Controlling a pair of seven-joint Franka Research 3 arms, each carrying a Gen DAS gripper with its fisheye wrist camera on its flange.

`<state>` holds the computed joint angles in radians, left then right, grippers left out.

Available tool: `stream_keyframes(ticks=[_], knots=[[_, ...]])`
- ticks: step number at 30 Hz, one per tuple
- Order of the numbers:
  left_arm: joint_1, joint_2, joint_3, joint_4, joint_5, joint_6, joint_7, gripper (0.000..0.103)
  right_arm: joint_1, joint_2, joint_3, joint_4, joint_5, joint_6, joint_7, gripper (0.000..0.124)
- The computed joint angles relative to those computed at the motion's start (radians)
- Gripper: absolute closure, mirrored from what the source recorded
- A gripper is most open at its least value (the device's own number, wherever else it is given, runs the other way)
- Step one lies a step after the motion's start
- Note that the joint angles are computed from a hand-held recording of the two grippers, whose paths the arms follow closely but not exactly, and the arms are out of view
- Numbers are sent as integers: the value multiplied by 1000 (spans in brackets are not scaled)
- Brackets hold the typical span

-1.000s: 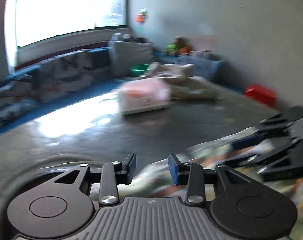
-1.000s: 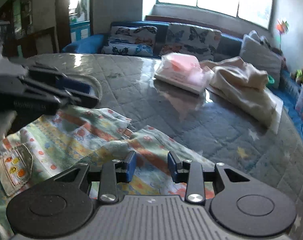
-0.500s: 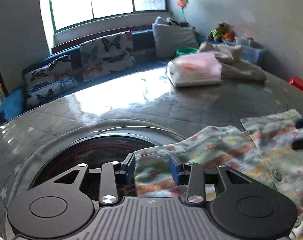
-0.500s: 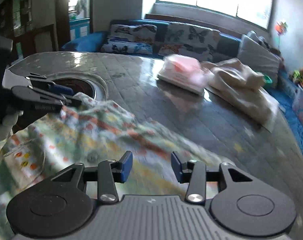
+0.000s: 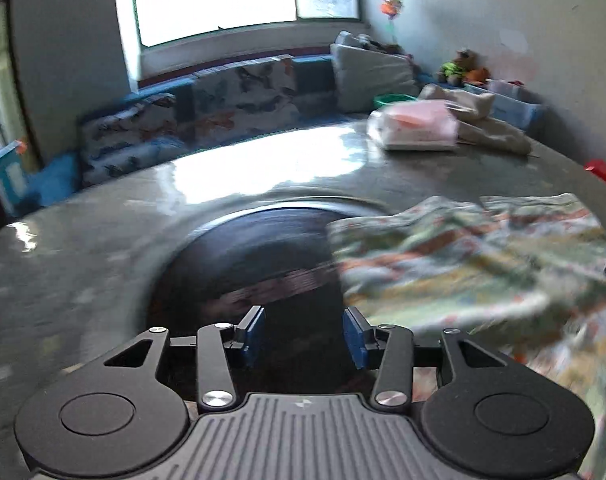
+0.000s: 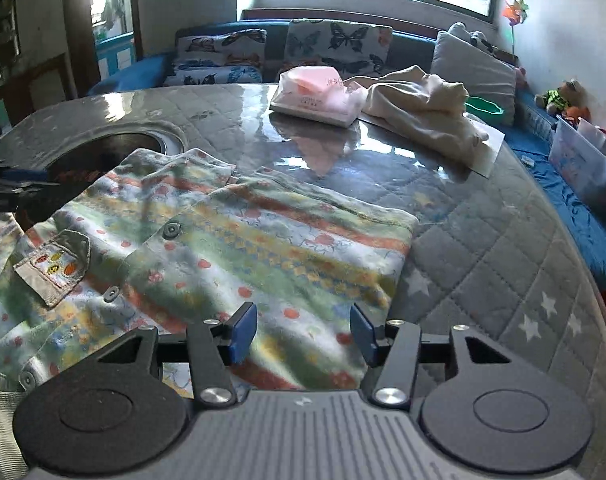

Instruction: Fold clothes

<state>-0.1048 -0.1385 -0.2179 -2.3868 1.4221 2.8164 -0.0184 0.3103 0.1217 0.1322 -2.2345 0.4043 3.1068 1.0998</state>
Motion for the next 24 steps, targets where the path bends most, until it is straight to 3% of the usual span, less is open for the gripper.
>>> stream_keyframes(ticks=[4, 8, 11, 14, 16, 17, 18, 20, 22, 24], knots=[[7, -150, -18, -138, -78, -140, -10, 53, -24, -34, 59, -40, 127, 37, -88, 71], [30, -228, -35, -217, -149, -264, 8, 50, -6, -73, 67, -81, 224, 61, -144, 71], [55, -232, -31, -234, -143, -279, 3, 44, 26, -104, 49, -114, 251, 78, -141, 71], [78, -215, -11, -233, -110, -220, -7, 39, 46, -150, 28, -168, 168, 103, -45, 69], [90, -208, -7, -230, -77, -186, -19, 40, -18, -191, 75, -221, 26, 126, 90, 66], [95, -205, -4, -228, -60, -169, -26, 49, -77, -208, 123, -241, -41, 131, 153, 66], [100, -204, 4, -229, -42, -139, -33, 68, -150, -227, 186, -262, -101, 131, 216, 65], [107, -202, 11, -231, -10, -88, -50, 93, -265, -262, 286, -296, -174, 127, 311, 62], [110, -205, -4, -235, 11, -114, -72, 99, -340, -298, 352, -326, -217, 121, 380, 61], [107, -210, -13, -240, 26, -143, -94, 102, -353, -320, 361, -351, -234, 118, 424, 61]])
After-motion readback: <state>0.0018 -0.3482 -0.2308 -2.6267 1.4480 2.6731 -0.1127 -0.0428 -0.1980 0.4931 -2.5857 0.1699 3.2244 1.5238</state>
